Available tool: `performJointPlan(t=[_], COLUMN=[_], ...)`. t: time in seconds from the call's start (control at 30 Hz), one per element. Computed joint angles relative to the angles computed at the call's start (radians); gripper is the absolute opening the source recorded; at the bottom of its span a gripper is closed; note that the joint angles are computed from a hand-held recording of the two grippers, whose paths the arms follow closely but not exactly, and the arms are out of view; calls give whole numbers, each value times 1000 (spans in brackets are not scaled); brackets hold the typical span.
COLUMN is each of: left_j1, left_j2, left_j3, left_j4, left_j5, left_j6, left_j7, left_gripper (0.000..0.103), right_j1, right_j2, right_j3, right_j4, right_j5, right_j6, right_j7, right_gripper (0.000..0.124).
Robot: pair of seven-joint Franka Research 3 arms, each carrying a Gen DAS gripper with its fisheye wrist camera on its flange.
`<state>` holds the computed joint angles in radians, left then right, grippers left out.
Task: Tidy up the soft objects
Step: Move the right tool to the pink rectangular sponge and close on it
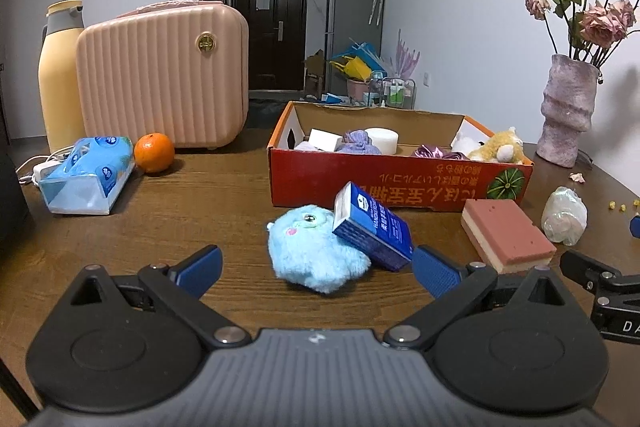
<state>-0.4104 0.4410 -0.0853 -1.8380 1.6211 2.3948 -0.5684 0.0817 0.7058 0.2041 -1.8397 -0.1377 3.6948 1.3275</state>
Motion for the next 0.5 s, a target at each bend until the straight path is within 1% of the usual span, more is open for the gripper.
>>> performJointPlan(t=[0.13,0.3,0.37,0.5], left_j1=[1,17,26,30], left_j2=[2,0,-1,-6], left_j3=[0,4,6,10], left_j4=[3,0,-3,-13], left_j5=[-8,-11,-9,-3], left_j6=[2,42,64,64], left_j7=[7,0,-5,2], left_gripper=[103,103,103,103], right_j1=[-2,-3,-5,-13], right_j2=[0,7,13,27], right_j3=[0,3,8,23], right_j4=[2,14,25,49], right_j5=[6,12,11,10], right_j6=[-15,-37,-57,-105], right_j7=[5,4,2,-7], right_gripper=[103,103,103,103])
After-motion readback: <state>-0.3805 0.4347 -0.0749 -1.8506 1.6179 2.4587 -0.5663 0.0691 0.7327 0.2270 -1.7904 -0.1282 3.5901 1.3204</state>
